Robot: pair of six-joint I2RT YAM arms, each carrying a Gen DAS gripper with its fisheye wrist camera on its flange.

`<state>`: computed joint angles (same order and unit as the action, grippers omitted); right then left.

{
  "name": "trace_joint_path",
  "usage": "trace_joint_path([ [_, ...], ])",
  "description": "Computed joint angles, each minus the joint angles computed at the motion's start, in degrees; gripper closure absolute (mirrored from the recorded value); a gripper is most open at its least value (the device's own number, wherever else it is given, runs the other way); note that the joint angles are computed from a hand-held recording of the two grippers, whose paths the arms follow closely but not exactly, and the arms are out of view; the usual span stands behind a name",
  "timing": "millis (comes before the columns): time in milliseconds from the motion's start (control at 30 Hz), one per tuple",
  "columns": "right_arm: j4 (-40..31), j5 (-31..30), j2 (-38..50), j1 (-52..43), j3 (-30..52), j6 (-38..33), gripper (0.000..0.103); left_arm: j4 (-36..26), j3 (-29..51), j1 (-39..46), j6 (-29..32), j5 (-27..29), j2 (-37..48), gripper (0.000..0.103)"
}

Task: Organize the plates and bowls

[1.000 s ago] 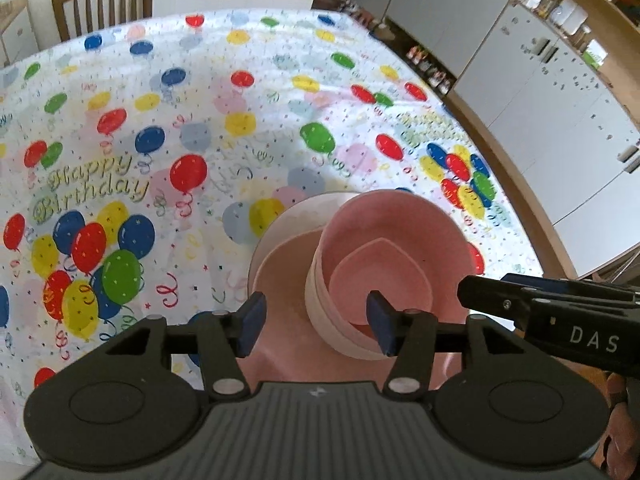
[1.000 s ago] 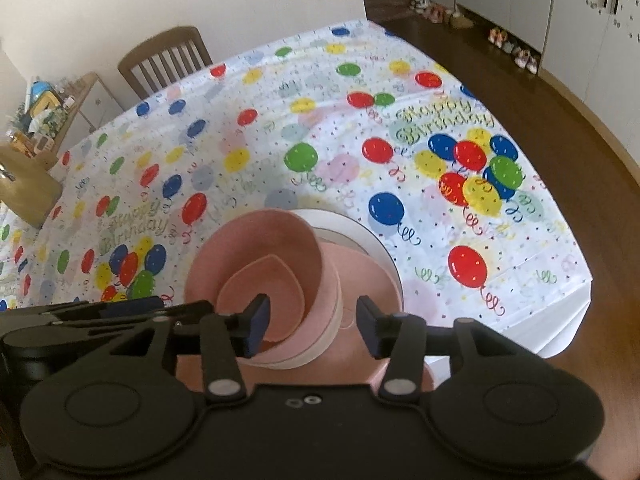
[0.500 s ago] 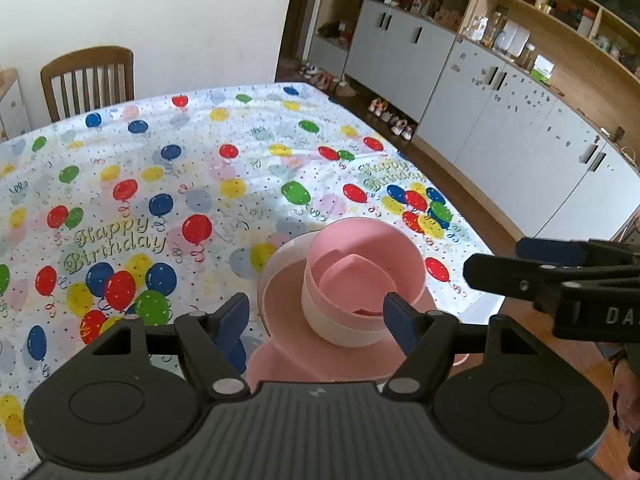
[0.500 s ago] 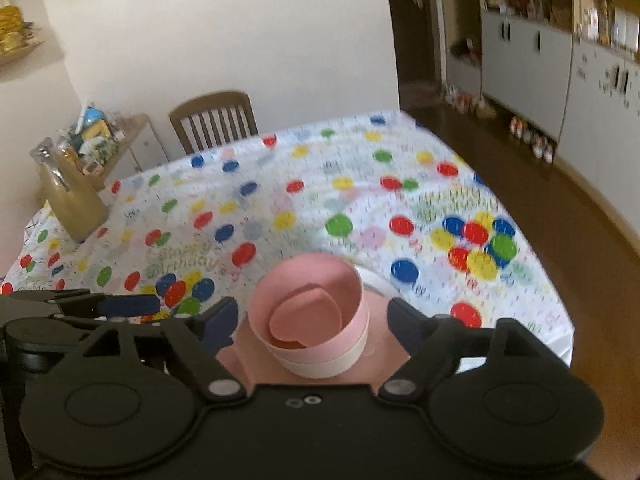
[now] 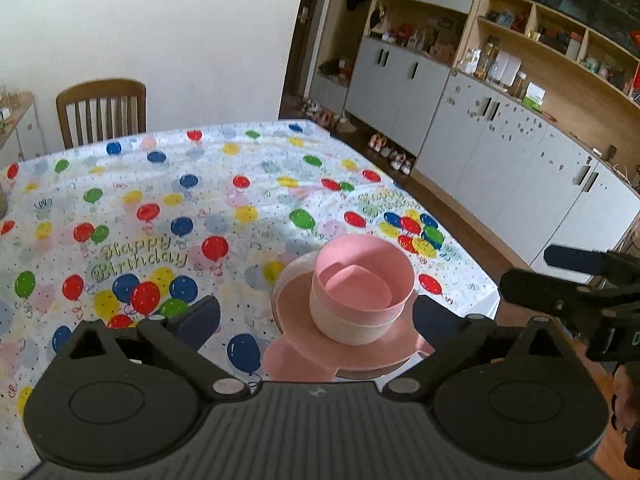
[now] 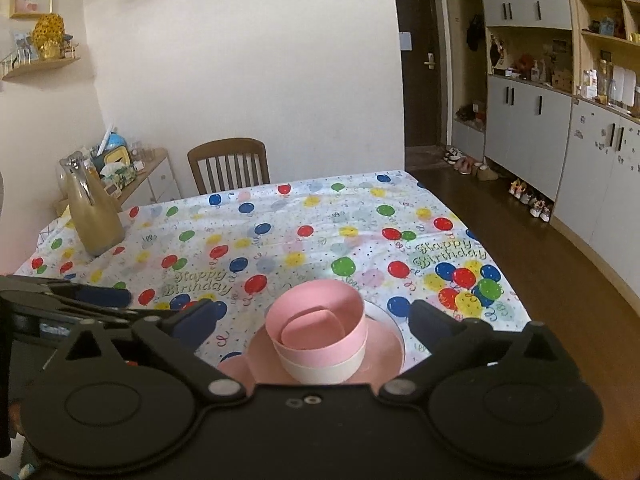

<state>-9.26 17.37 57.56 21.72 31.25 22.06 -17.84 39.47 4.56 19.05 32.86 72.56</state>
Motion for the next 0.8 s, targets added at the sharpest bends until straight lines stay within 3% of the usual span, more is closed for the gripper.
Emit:
trace_joint_path([
  [467,-2.1,4.9,-8.9,6.1,-6.4,9.8,0.000,-1.9,-3.8,1.7,-2.0,0.2,-6.7,0.000],
  [800,-4.2,7.5,-7.6,8.0,-5.4,12.9,0.000,-1.9,-4.4,1.0,-2.4,-0.3,-7.2,0.000],
])
